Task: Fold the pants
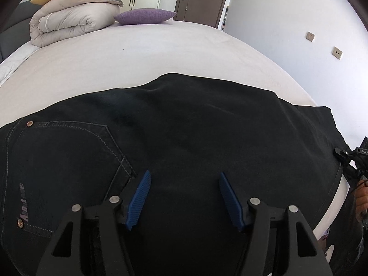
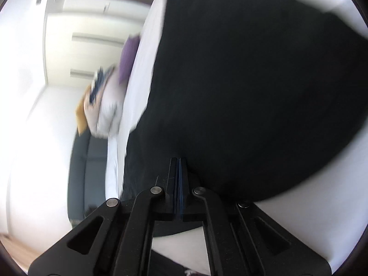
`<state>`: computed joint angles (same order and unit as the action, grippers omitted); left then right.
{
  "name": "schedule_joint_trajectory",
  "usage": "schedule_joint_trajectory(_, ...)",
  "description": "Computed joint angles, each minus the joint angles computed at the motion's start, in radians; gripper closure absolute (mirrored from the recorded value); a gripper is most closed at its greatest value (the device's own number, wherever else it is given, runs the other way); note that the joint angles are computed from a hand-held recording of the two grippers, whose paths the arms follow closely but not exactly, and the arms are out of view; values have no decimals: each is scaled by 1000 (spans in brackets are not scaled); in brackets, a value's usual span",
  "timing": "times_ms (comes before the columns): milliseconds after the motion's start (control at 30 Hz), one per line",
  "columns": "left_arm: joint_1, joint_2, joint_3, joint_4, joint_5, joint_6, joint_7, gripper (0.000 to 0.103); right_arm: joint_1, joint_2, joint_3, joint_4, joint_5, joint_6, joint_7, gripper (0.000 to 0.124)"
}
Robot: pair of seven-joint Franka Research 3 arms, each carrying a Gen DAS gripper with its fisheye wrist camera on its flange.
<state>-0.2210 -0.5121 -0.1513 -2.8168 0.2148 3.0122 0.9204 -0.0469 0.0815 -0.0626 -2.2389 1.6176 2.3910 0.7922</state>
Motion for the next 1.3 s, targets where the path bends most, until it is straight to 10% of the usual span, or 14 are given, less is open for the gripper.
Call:
schedule_joint_trajectory(167,44,-138,-41,-34,20,-84,-42,50,94,-71,-81,16,0,248,22,124)
schedule_joint_trajectory(433,75,106,-40,198,64,35,-21,43,186,215,31,404,-101,-65,149,124)
schedule_joint_trajectory(600,18,263,15,258,-2,-16,43,47,215,469,100,663,-271,-74,379,124)
schedule_joint_trajectory(767,-115,275,156,199,-163,115,156,53,145,491,130,660,-172,89,306,124)
schedule_joint_trajectory(900,-63,290,98,202,-162,140,147,53,-17,468,183,633,-121,184,325,124)
schedule_joint_trajectory(1000,-85,296,116,194,-175,166,152,53,-7,470,119,659,-92,227,350,124)
schedule_joint_trajectory(1133,-275,264,310,144,-242,217,217,53,-21,477,138,690,-169,360,384,124)
schedule_joint_trajectory(1233,-368,253,409,148,-270,207,239,53,-130,510,244,720,-186,371,374,124)
schedule_joint_trajectory(1300,-281,246,335,178,-201,139,163,53,-185,512,333,709,-282,430,327,124)
